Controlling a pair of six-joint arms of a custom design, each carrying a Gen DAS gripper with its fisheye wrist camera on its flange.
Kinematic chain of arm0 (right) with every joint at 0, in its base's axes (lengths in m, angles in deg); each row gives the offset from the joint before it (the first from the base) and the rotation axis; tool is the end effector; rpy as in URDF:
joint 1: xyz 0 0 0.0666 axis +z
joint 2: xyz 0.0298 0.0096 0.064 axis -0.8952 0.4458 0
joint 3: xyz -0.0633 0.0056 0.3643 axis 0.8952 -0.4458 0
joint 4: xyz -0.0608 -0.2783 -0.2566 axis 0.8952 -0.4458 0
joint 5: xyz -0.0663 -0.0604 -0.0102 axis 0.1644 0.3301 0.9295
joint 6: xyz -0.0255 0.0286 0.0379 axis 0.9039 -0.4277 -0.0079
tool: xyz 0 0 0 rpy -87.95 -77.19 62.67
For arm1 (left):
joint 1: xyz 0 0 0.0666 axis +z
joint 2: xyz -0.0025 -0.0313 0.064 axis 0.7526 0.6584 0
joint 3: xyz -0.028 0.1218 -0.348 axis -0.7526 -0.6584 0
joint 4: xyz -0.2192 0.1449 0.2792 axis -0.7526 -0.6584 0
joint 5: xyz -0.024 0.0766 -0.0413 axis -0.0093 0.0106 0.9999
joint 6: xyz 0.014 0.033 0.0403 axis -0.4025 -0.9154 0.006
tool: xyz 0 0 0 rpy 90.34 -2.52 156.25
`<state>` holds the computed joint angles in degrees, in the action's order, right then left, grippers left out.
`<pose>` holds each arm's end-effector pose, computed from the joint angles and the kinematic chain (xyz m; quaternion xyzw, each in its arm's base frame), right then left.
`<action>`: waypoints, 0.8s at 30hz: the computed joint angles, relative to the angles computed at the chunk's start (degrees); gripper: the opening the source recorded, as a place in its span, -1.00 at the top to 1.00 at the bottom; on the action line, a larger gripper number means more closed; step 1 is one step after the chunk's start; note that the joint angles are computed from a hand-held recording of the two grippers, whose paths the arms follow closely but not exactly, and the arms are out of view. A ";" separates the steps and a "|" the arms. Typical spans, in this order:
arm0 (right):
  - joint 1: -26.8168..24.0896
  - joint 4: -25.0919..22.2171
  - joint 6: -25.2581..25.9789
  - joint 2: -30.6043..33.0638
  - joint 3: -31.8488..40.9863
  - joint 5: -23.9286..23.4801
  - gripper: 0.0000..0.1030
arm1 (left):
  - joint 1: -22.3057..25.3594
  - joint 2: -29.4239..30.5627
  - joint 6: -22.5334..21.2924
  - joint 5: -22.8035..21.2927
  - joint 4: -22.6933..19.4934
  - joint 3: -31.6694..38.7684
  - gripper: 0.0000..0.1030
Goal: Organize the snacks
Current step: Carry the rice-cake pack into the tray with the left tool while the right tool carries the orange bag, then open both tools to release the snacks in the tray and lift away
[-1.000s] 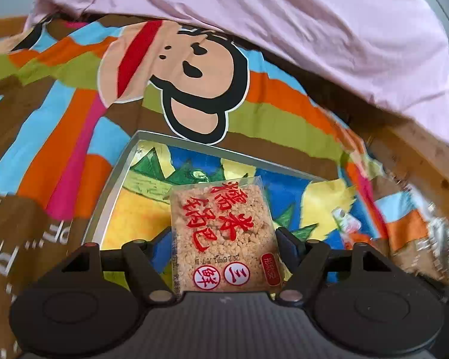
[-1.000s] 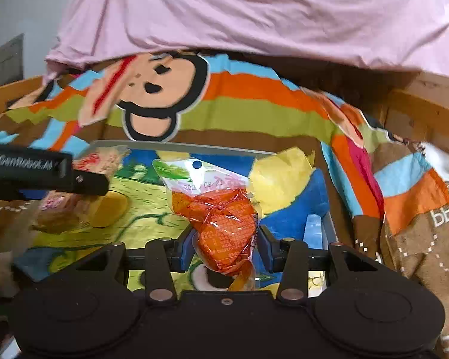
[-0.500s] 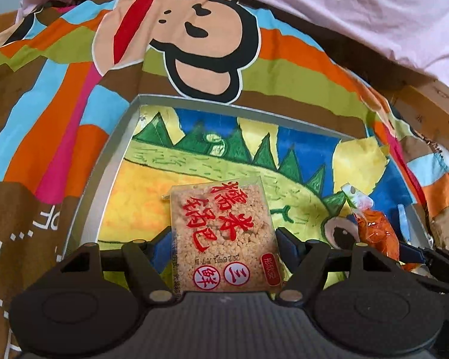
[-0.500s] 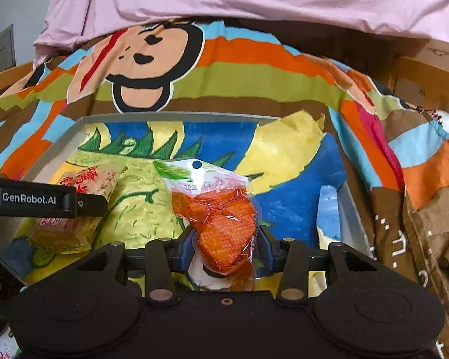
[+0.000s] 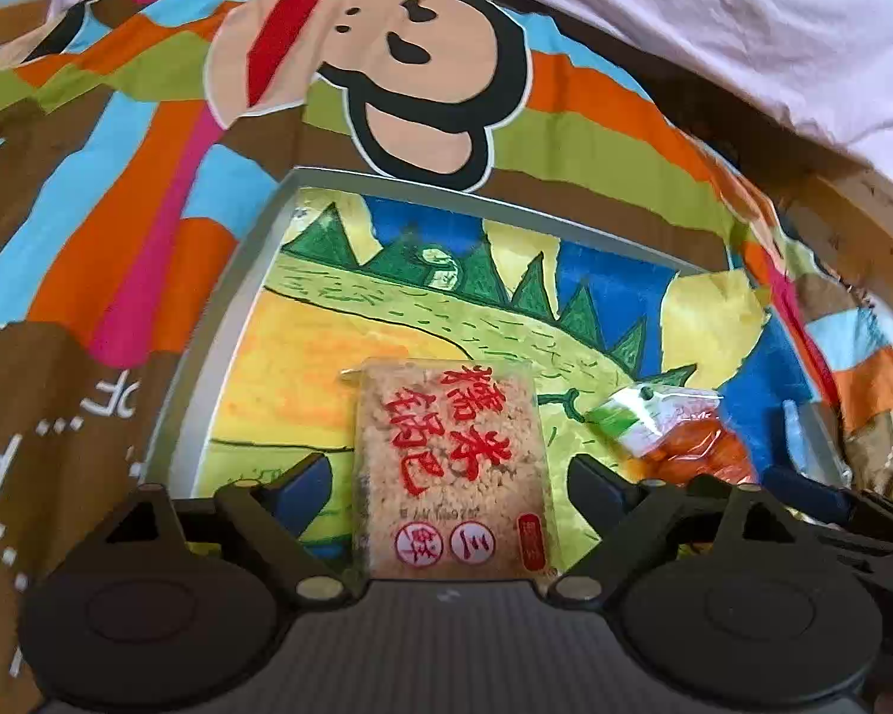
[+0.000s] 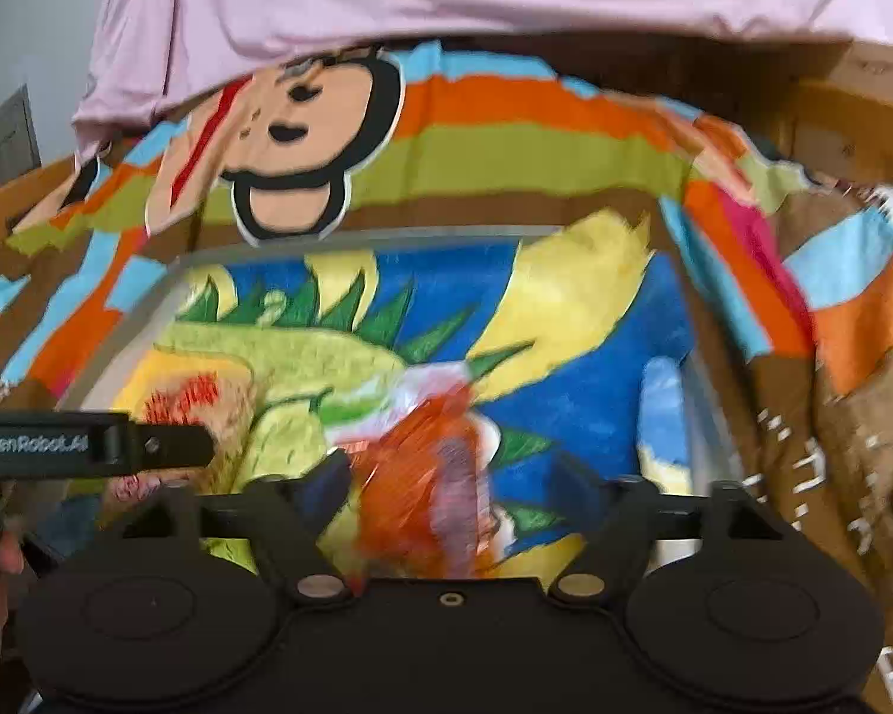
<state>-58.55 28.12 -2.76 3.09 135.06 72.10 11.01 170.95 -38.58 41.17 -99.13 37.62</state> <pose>0.4720 0.0509 0.3901 -0.1461 0.8924 0.1283 0.4072 0.4184 -0.3071 0.4006 -0.1507 0.9144 -0.0770 0.3676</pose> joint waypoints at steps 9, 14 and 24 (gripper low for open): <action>-4.42 2.62 -7.28 -8.62 -1.39 -5.14 -0.98 | -3.99 -5.89 0.76 -9.07 -2.33 0.19 -0.99; -6.27 3.64 -5.81 -14.84 -3.46 -7.96 -0.99 | -8.13 -8.69 -0.14 -15.82 -5.28 1.01 -0.99; -8.82 -0.48 -0.73 -27.92 -9.47 -13.70 -0.99 | -17.96 -13.24 0.34 -27.50 -14.71 0.56 -0.99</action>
